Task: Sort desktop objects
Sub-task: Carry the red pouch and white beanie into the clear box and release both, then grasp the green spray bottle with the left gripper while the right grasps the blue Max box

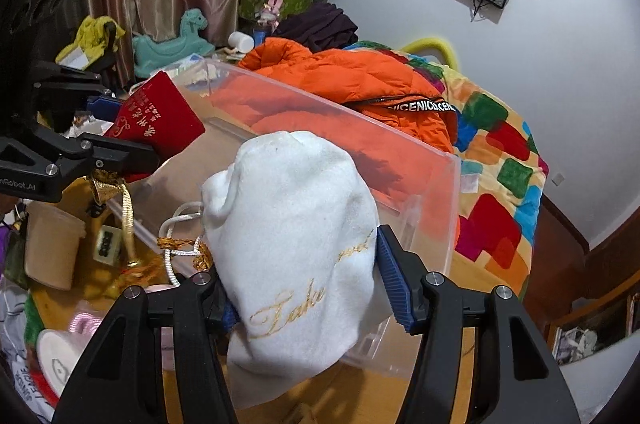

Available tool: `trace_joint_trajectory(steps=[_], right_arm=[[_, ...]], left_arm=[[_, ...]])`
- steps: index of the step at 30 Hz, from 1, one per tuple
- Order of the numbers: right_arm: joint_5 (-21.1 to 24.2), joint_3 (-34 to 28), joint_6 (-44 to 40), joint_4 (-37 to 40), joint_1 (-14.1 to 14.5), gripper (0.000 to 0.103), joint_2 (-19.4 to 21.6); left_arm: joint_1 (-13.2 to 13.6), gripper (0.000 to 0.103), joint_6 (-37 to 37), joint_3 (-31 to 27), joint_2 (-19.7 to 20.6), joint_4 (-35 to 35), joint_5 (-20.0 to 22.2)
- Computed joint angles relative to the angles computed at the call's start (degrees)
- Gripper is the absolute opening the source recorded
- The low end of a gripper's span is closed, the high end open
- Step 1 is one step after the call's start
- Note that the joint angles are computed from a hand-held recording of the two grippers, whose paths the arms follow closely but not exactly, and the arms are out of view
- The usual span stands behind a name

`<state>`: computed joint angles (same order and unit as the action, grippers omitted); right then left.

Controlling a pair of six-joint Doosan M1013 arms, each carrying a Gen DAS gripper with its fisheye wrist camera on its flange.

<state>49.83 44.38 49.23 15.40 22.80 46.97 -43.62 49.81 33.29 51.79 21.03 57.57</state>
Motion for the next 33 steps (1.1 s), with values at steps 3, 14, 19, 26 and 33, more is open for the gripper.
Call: trace_joint_trajectory(steps=[3,14,19,26,33], right_arm=[[1.9,-1.9,0.3,-0.4,0.1,0.053,1.2],[1.2,-1.4,0.6,-2.1,0.5,0.055,0.9],[-2.7,1.7,1.3,-3.6,0.5,0.066,-0.9],[-6.9,5.8,3.6,-5.7,0.1,0.072,-3.6],[-10.4,10.7,6.0,-6.2,-0.3,0.079,-6.9]], left_arm=[[0.0,0.042,0.9,-2.1,1.2,-0.1,1.8],[-0.4,0.053,3.8,-7.5,4.1,0.4,7.3],[-0.5,0.063,4.3,-7.9,4.1,0.5,7.8],[-1.0,0.076,3.7,-7.1,3.2,1.1,6.7],[-3.1,0.091,1.1,-6.5,2.4,9.4,7.9]])
